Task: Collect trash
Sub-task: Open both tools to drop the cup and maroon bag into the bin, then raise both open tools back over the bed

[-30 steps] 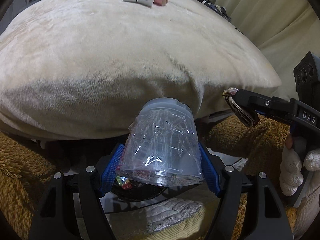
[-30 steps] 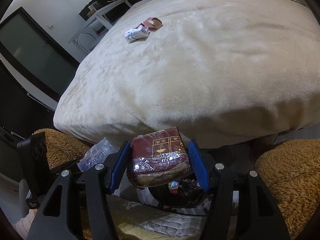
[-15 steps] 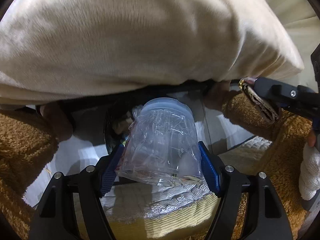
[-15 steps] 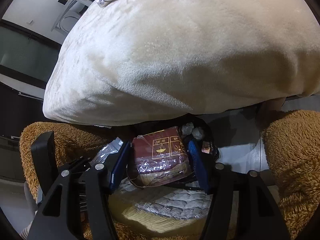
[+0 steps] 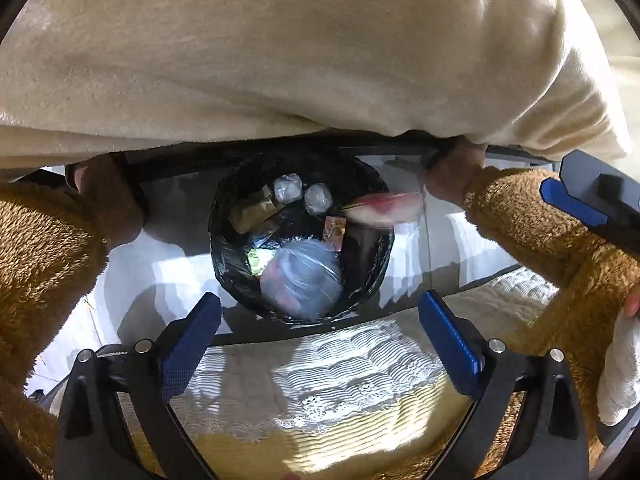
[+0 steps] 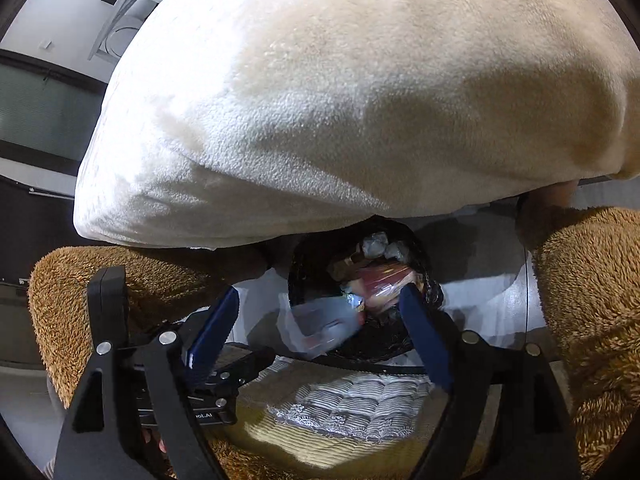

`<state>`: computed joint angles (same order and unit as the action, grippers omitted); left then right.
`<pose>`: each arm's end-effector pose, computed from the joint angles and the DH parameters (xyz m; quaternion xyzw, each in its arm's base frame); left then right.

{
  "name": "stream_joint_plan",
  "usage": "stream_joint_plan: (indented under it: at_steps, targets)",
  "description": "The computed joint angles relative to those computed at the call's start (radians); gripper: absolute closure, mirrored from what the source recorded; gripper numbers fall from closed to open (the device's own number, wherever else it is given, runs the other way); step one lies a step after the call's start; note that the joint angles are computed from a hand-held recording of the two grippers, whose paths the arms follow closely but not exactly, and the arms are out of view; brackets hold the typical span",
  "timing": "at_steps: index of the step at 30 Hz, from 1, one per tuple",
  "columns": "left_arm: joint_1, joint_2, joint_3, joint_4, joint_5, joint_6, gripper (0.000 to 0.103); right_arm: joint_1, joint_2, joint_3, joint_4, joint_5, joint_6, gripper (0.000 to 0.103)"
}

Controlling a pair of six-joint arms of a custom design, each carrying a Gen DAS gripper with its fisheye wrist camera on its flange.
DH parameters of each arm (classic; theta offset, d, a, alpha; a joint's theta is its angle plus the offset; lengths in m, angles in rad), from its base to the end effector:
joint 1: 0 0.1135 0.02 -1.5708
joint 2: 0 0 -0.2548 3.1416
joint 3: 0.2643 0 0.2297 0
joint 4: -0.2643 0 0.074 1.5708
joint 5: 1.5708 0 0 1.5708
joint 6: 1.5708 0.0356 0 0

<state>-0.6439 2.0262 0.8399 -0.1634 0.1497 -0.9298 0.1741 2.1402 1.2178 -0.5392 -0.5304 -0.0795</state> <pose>0.2326 -0.1812 0.0528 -0.1330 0.9822 -0.1304 0.0250 0.3421 0.0785 0.0835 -0.1360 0.9541 0.2639 0.0402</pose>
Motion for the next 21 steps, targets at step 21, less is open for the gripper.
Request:
stream_joint_plan:
  at_steps: [21]
  targets:
    - [-0.089, -0.331, -0.072, -0.023, -0.316, -0.013, 0.006, -0.114, -0.419, -0.323, 0.44, -0.23, 0.011, 0.021]
